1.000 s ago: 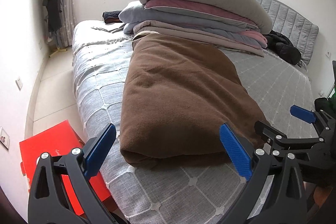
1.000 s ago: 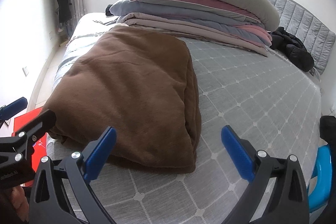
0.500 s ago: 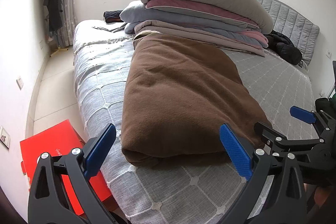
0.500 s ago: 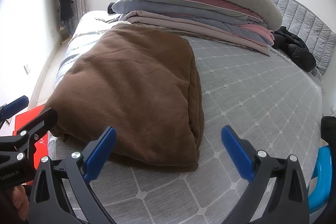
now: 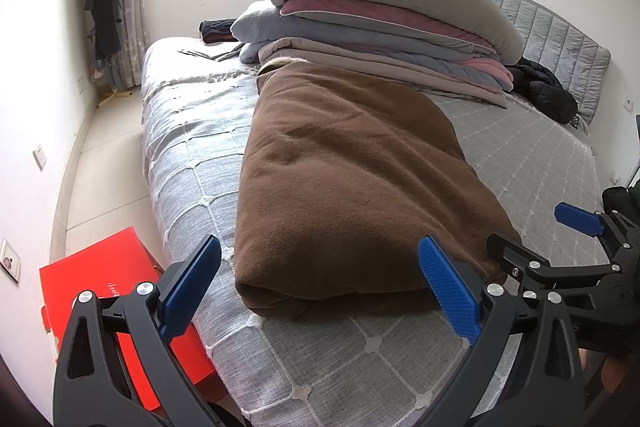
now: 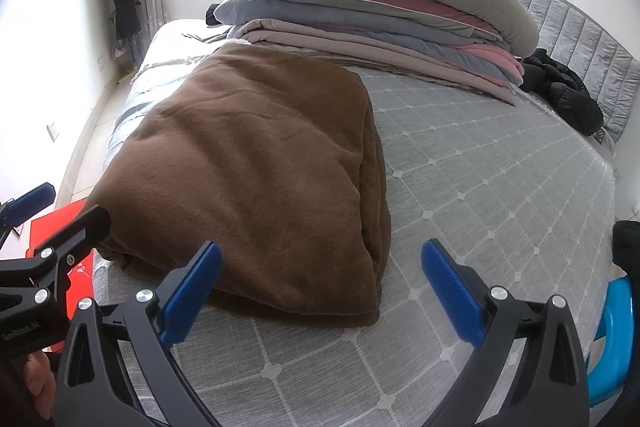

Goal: Fold large clothes

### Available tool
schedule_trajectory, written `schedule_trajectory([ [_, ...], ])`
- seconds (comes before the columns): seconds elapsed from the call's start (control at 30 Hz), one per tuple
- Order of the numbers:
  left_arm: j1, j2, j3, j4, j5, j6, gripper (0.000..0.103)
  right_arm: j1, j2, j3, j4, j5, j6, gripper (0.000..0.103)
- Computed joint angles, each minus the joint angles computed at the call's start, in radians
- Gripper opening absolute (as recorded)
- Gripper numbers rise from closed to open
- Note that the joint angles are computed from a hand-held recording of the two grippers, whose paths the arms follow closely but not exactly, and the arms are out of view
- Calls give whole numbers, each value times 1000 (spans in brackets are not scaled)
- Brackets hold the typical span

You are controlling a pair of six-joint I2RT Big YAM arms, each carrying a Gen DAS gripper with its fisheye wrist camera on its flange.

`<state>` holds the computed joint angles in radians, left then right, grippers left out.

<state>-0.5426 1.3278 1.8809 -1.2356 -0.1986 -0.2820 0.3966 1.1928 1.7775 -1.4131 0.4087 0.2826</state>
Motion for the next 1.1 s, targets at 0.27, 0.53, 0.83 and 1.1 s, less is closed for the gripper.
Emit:
schedule_trajectory([
  [0.27, 2, -2, -3, 2, -1, 2, 95, 1, 0, -1, -3, -4, 1, 96],
  [0.53, 2, -1, -1, 0, 1, 2, 95, -1, -1, -1, -3, -8, -1, 96],
  [0.83, 2, -1, -1, 0, 0, 2, 95, 2, -2, -4, -4, -8, 0, 96],
  [1.1, -1, -4, -4, -3, -4, 3, 95, 1, -4, -7, -2, -11, -1, 96],
])
